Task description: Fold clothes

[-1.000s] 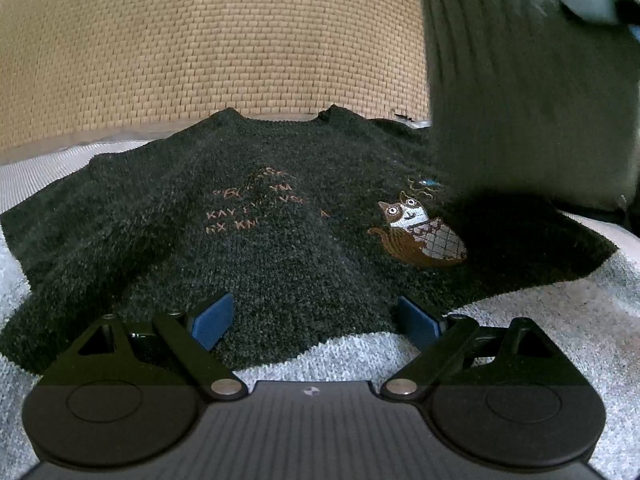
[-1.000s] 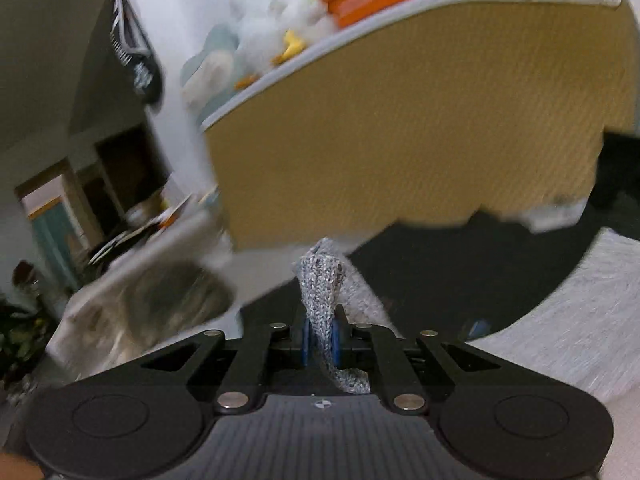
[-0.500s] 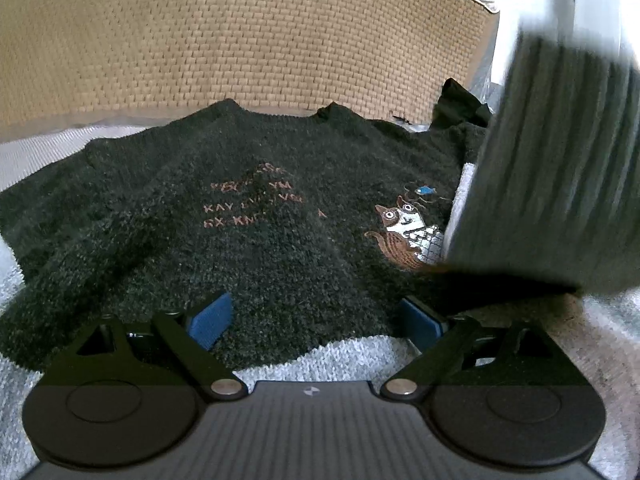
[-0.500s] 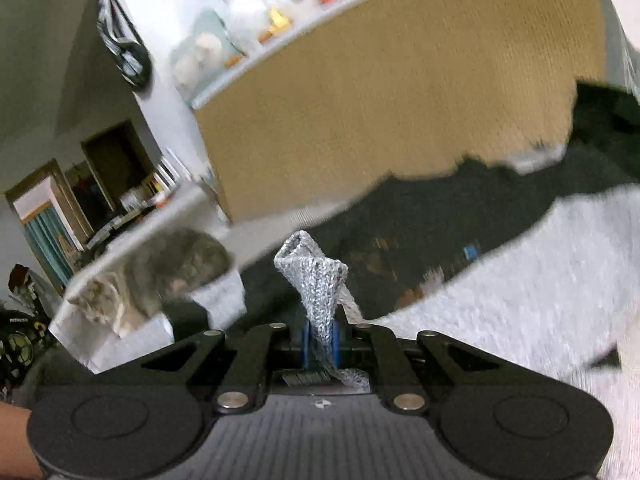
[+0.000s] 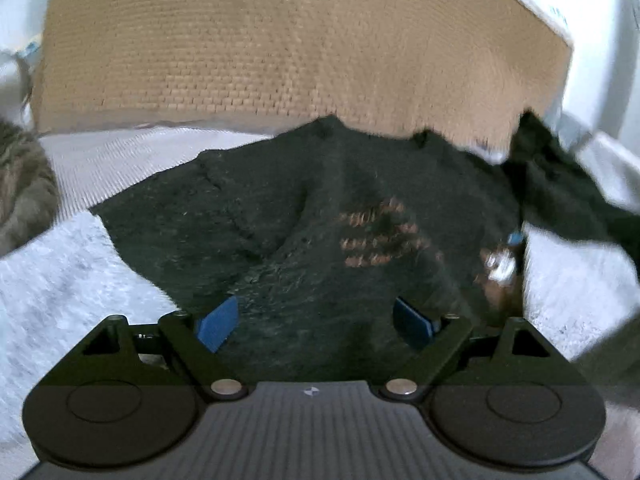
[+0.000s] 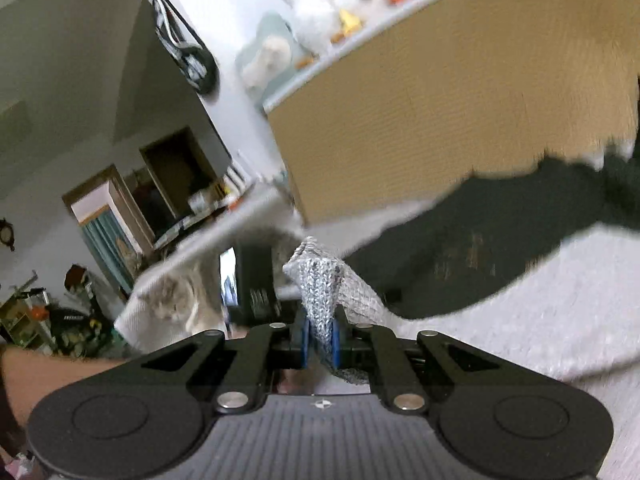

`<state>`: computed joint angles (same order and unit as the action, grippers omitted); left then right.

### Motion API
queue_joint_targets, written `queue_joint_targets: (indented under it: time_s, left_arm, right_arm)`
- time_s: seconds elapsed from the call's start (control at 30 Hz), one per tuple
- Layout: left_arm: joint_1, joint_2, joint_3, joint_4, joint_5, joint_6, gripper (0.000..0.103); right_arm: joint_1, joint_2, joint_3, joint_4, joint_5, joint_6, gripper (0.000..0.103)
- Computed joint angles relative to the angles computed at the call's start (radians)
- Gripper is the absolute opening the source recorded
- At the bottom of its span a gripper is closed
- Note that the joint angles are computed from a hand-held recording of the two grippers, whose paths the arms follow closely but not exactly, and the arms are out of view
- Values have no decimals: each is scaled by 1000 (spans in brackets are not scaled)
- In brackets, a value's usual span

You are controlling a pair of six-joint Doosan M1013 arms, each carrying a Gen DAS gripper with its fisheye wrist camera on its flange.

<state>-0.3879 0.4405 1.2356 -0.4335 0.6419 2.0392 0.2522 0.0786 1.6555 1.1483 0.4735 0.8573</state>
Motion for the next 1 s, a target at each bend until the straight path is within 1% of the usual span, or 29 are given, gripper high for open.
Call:
queue_joint_targets:
  time_s: [0.07, 0.1, 0.17, 0.23, 0.33, 0.37, 0.43, 0.5, 0.57, 0.6, 0.73, 0.77, 0.8, 0.83, 0.97, 1.0]
  left_arm:
    - [-6, 4, -6, 37, 22, 51, 89]
    - [-10, 8, -8, 58, 37, 75, 89]
    - [-16, 9, 0, 95, 54, 143, 89]
    - [-13, 7, 16, 75, 36, 220, 90]
    - [9, 20, 8, -19, 58, 234, 92]
    - [15, 21, 14, -56, 53, 254, 94]
    - [21, 15, 39, -115, 26, 308, 95]
    - [22, 7, 58, -136, 3, 331, 95]
    - [29, 11, 53, -162, 15, 335, 95]
    - [35, 13, 50, -182, 26, 340, 95]
    - [53, 16, 49, -270, 53, 375, 96]
    - [57, 18, 48, -289, 59, 381, 96]
    - [60, 20, 46, -306, 66, 385, 96]
    - [62, 22, 44, -311, 71, 385, 96]
    - [61, 25, 38, -300, 76, 381, 97]
    - [61, 25, 40, -303, 76, 384, 97]
  right_arm:
    - [9, 7, -1, -109, 0, 106, 12]
    - [14, 7, 1, -135, -2, 127, 12]
    - [22, 6, 1, -147, -10, 126, 12]
    - [30, 2, -5, -153, -20, 104, 12]
    - [37, 0, -18, -148, -28, 65, 12]
    - [37, 1, -19, -117, -28, 46, 12]
    - [31, 1, -14, -15, -25, 9, 12]
    - [23, -5, 6, 117, -18, -70, 12]
    - [24, -9, 14, 171, -13, -126, 12]
    - [24, -9, 16, 188, -1, -130, 12]
    - [7, -11, 43, 428, 83, -233, 13]
    - [5, -12, 45, 455, 99, -250, 13]
    - [8, -12, 39, 429, 98, -263, 13]
    - [11, -11, 30, 373, 100, -245, 13]
    - [14, 0, 13, 220, 131, -108, 13]
    - [19, 0, 12, 179, 127, -83, 13]
